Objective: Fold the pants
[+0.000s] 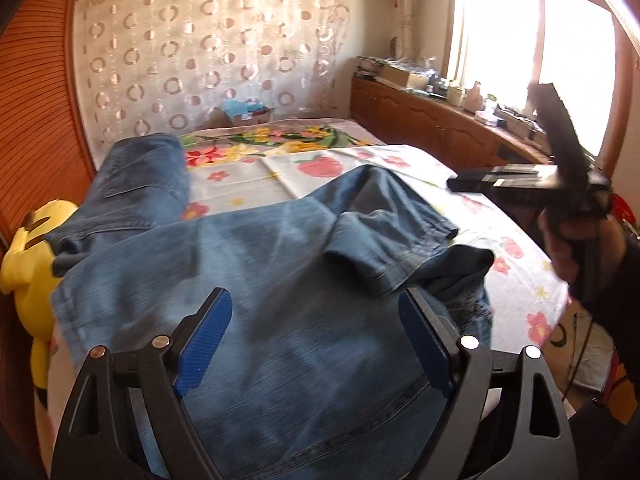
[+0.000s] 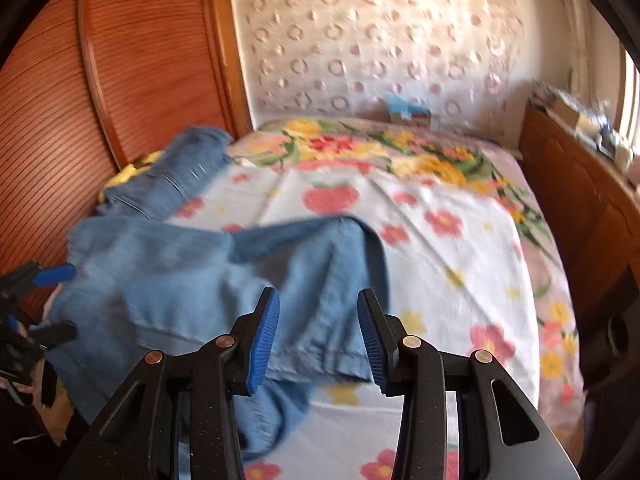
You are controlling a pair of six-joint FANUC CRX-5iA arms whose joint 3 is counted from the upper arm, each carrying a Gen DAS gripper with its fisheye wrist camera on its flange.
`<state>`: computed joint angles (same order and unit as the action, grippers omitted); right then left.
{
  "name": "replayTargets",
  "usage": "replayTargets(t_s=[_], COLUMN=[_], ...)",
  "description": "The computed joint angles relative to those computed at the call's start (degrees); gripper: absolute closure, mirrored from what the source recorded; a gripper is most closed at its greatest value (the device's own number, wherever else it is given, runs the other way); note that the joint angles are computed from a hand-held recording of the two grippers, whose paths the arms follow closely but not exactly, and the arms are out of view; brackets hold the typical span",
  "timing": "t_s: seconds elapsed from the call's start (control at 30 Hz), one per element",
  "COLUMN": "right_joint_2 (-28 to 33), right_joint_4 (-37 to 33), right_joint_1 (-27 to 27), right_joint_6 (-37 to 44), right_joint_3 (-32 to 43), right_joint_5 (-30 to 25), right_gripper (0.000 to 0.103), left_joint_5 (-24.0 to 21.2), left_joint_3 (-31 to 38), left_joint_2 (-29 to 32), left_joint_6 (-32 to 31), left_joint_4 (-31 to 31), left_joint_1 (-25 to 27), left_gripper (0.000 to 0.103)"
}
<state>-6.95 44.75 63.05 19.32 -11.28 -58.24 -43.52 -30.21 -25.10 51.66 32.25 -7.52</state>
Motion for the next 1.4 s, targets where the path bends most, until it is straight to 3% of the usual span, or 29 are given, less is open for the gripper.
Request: replayTargets(t_s=[0.1,0.23,0.43,0.6,0.67,0.7,0.73,0.8,1.13,1.4], right_joint_2=[1.3,2.1,2.8,2.5,2.2,2.3,2.3,2.0,-3.1,1.9], right_joint_4=[-1.9,-5.1,-8.6,-9.8,-9.7,-10.5,-11.1,-12.7,-0.7,0.1], right_joint_1=[-1.3,-2.8,-4.3,-5.9,-6.1,-6.7,-6.7,-7.5,-5.9,-3.1], right_joint_6=[0.0,0.3,1.5,2.4,2.5,3.3,4.3,6.3,3.5,14.5], right_joint_3=[0.5,1.2,3.4,3.2,2.3,2.0,2.2,1.9,1.3,14.8], right_joint_5=[0.2,0.7,1.3,3.2,4.3,5.5,5.9,8.2,13.5,13.3], right_gripper=[0.061,0.061,0.061,0.061,0.070,0.086,0.092,0.100,0.101,0.101], left_joint_5=[-0.5,-1.9,-2.5,-1.9,-2.0,-1.8,-1.9,-1.9,-4.2,-7.1], left_joint_3=[0.8,2.4,4.3,4.7,5.1,5.1,5.0,4.5,3.0,-1.3], left_joint_2=[2.0,5.8,9.4,10.1,10.4,10.4,10.2,9.4,1.2,-7.7], left_joint_6=[-0.8,-1.5,1.1,1.7,2.2,2.0,1.9,0.9,-2.9,-5.4], left_joint_4=[1.9,3.3,1.2,0.8,0.6,1.0,1.2,2.8,8.5,15.9], left_joint_1=[-1.2,-2.7,-5.5,-6.3,-6.4,-6.5,-6.5,-6.5,-4.1,2.5], left_gripper=[0.029,0.052,0.066,0.070,0.083,0.087,0.089,0.091,0.095,0.095])
